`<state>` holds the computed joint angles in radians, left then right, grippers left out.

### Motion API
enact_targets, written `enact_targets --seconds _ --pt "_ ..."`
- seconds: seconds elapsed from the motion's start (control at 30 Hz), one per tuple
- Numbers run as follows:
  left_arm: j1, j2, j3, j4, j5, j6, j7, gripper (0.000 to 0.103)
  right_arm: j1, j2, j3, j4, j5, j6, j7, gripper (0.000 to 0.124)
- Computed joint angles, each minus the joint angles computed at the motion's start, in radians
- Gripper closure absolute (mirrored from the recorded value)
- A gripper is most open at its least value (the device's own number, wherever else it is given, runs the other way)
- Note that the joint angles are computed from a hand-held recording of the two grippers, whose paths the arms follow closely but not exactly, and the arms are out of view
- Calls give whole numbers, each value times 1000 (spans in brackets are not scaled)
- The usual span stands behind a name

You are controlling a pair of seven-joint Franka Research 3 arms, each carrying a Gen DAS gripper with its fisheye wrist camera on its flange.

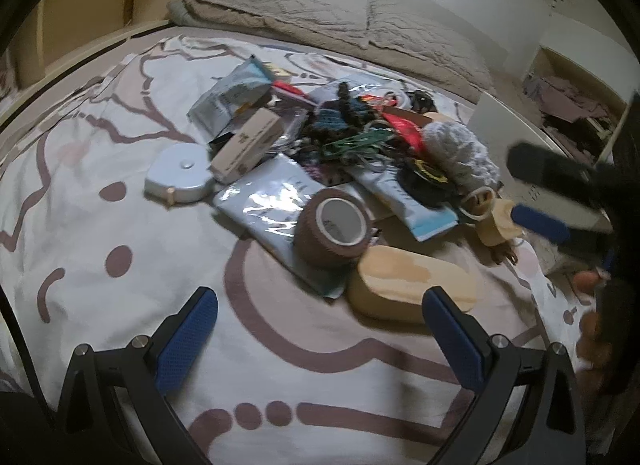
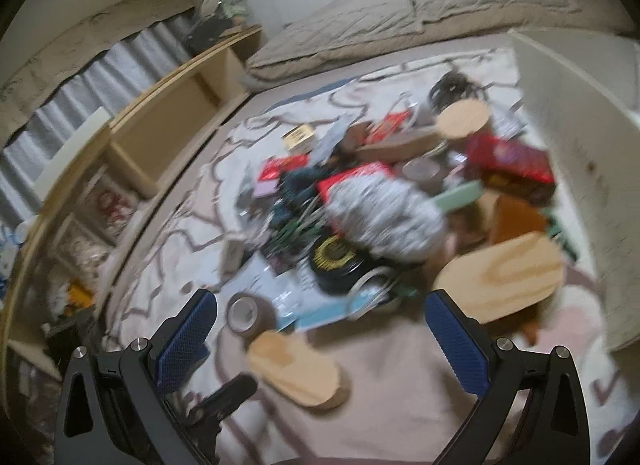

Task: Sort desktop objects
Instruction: 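Lower the right gripper onto the white crumpled cloth ball and close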

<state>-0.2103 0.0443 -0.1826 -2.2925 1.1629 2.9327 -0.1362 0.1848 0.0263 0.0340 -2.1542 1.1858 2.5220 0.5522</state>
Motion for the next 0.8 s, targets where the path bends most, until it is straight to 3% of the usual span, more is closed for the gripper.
enact_targets --seconds 0.23,0.53,0.8 --pt "-22 27 -6 29 -20 -24 61 0 3 55 10 57 -64 80 118 21" --pt "-33 33 4 28 -35 -31 64 0 25 132 37 112 -291 199 399 21" --pt "-34 35 6 29 -36 -29 65 0 29 181 61 158 -374 244 492 23"
